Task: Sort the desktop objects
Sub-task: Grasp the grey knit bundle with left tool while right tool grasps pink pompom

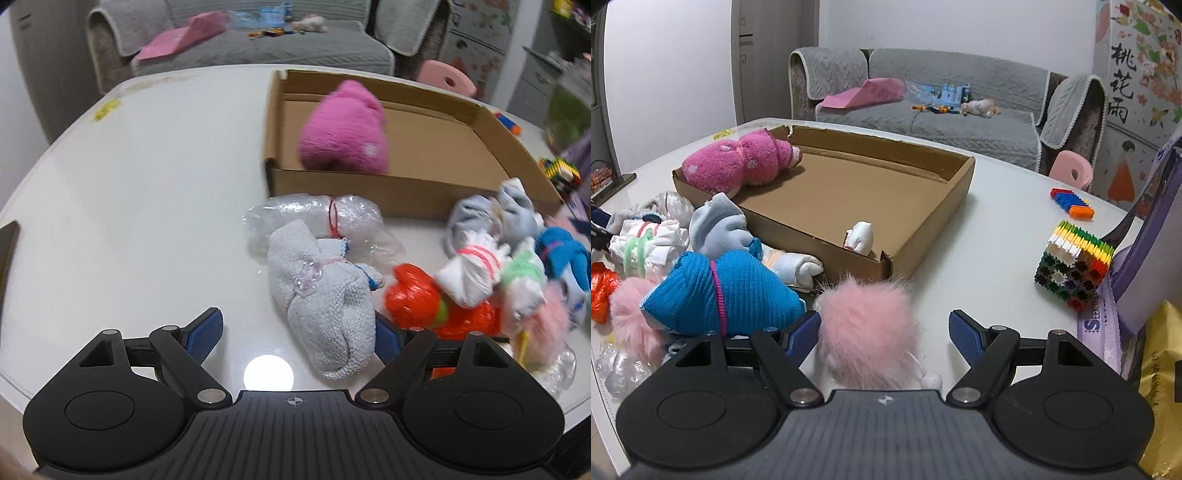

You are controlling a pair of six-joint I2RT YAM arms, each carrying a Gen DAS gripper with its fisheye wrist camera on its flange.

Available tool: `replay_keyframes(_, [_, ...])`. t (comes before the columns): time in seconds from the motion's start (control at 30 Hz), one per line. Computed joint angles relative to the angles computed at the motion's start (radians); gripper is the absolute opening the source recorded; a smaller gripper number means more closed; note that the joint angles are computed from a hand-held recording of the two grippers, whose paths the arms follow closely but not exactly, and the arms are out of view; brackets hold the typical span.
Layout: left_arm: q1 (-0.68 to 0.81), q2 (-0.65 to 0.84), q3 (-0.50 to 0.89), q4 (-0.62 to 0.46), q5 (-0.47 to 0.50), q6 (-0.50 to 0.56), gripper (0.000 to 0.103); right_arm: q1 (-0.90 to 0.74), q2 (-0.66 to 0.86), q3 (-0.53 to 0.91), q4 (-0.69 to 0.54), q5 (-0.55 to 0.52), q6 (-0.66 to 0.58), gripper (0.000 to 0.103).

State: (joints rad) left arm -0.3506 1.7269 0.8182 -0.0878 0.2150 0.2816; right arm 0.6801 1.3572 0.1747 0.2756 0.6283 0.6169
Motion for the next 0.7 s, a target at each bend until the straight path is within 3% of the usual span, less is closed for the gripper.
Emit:
replay_keyframes(0.23, [-0.018,-0.001,0.003,0.024,-0.009,0.029,0.088,-0.005,0.064,0.023,0.024,-0.005,0.011,0.074])
replay_keyframes(0.37, [-0.048,0.066,0.044,0.035,-0.042,-0.009,0.084,-0.024,0.061,0.005,0.066,-0.043,0.015,0.071])
replay_keyframes(0.47, [-0.049,0.062,0.018,0.084,-0.036,-0.016,0.078,-0.027,0.02,-0.004,0.048,-0.055,0.025,0.05])
replay_keyframes(0.5, [-0.049,0.051,0.008,0.088,-0.034,-0.011,0.064,-0.031,0.001,-0.006,0.041,-0.069,0.03,0.038])
replay_keyframes(0.7, [-0.044,-0.039,-0.059,0.088,-0.026,0.049,0.058,0.002,-0.068,0.003,-0.056,-0.059,0.069,0.033])
